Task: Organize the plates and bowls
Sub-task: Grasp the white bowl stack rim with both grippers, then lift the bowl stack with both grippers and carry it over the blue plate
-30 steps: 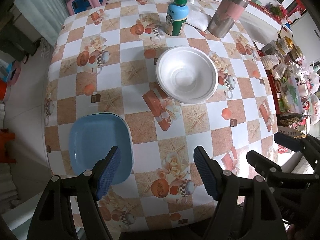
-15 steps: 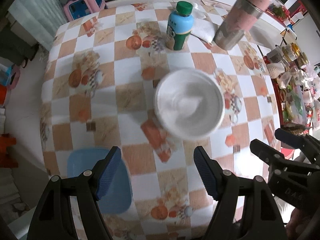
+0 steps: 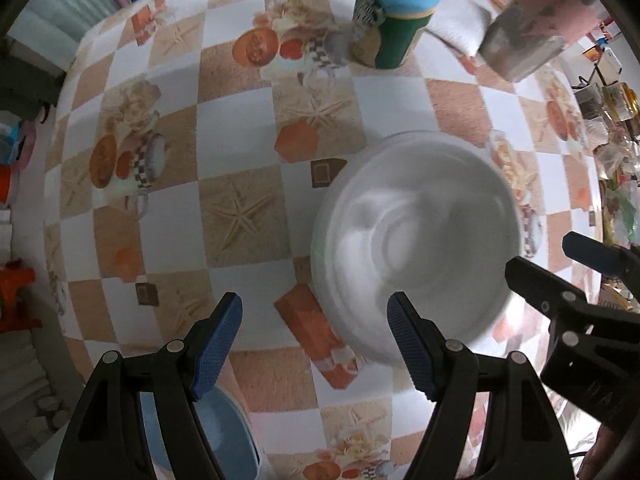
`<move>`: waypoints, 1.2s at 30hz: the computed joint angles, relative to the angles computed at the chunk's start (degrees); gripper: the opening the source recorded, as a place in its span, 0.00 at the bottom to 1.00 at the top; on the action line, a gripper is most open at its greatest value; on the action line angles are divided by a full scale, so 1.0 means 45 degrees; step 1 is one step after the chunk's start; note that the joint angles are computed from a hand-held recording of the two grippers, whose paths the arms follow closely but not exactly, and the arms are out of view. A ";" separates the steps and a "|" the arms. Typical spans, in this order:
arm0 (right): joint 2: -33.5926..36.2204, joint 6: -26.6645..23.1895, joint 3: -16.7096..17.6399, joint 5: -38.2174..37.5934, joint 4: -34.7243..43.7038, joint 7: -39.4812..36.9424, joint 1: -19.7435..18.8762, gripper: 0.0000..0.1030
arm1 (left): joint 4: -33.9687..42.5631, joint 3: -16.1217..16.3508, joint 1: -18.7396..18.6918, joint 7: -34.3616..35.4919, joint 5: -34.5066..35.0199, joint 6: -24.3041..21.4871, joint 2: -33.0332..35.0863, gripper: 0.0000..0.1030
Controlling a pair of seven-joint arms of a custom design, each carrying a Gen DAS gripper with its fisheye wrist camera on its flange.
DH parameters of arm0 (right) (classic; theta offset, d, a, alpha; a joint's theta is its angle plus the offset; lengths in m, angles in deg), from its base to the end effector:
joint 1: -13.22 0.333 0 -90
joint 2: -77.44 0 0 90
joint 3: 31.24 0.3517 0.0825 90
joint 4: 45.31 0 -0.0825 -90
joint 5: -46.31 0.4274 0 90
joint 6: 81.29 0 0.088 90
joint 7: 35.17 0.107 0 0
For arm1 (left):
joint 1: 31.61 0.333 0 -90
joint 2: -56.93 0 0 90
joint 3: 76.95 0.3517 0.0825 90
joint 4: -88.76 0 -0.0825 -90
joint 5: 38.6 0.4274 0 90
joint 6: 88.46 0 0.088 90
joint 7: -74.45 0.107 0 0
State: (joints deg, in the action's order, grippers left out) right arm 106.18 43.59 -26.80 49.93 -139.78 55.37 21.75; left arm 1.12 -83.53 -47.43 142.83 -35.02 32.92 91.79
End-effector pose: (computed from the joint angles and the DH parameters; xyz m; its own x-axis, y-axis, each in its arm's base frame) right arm 0.7176 0.1605 0.3333 0.1712 -0.9811 -0.0902 -0.9852 -0.1694 -0.0272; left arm 0.7084 -0.2739 0.3080 -0.0266 -0.9996 0.0062 -0.9995 0.0267 0.0188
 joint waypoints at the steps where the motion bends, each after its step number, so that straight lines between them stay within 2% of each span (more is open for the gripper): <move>1: 0.0196 -0.0087 -0.0012 -0.0018 0.0209 0.0012 0.0004 0.70 | 0.0114 0.0009 -0.0006 0.0009 0.0006 -0.0048 0.0122 0.76; 4: 0.0801 -0.0505 0.0000 -0.0016 0.0882 0.0029 -0.0002 0.70 | 0.0463 0.0003 -0.0023 0.0120 -0.0022 -0.0125 0.0519 0.73; 5: 0.0919 -0.0568 0.0000 -0.0031 0.0997 0.0048 0.0007 0.70 | 0.0564 -0.0071 0.0069 0.0200 -0.0227 -0.0202 0.0658 0.66; 6: 0.1062 -0.0642 -0.0018 -0.0076 0.1133 0.0102 0.0032 0.70 | 0.0644 -0.0150 0.0173 0.0269 -0.0480 -0.0306 0.0777 0.47; 8: 0.1321 -0.0804 0.0037 -0.0004 0.1359 0.0097 -0.0002 0.70 | 0.0634 -0.0381 0.0426 0.0480 -0.1130 -0.0366 0.0902 0.30; 9: 0.1408 -0.0863 0.0121 0.0100 0.1415 -0.0035 -0.0051 0.66 | 0.0501 -0.0384 0.0412 0.0532 -0.1208 -0.0189 0.0821 0.26; 10: 0.1428 -0.0829 0.0228 0.0222 0.1389 -0.0259 -0.0108 0.41 | 0.0417 -0.0334 0.0311 0.0577 -0.1108 -0.0089 0.0739 0.26; 11: 0.1522 -0.1045 0.0441 0.0498 0.1483 -0.0706 -0.0246 0.27 | 0.0395 -0.0271 0.0195 0.0608 -0.0952 -0.0156 0.0671 0.26; 12: 0.1562 -0.1221 0.0483 0.0556 0.1543 -0.0872 -0.0217 0.18 | 0.0305 -0.0263 0.0191 0.0569 -0.1002 -0.0162 0.0583 0.26; 14: 0.1287 -0.0829 0.0334 0.0236 0.1145 -0.0937 0.0029 0.18 | -0.0154 -0.0326 0.0317 0.0431 -0.1344 0.0090 0.0147 0.26; 22: -0.0823 0.0483 0.0480 0.1240 -0.1183 -0.1254 -0.0145 0.16 | -0.3138 -0.0452 0.0257 -0.0016 -0.1407 0.1191 -0.2525 0.26; 28: -0.2471 0.0383 0.0592 0.1743 -0.2953 -0.1514 0.0209 0.17 | -0.6613 -0.0624 0.0500 -0.0555 -0.1359 0.1539 -0.5652 0.26; 32: -0.3214 0.0090 0.0877 0.2509 -0.4071 -0.2019 0.0728 0.17 | -0.8141 -0.0521 0.1094 -0.1041 -0.1694 0.1213 -0.6736 0.26; 36: -0.3083 -0.0094 0.1151 0.2421 -0.4060 -0.2475 0.1557 0.17 | -0.9133 -0.0425 0.1645 -0.1632 -0.1270 0.1518 -0.7605 0.26</move>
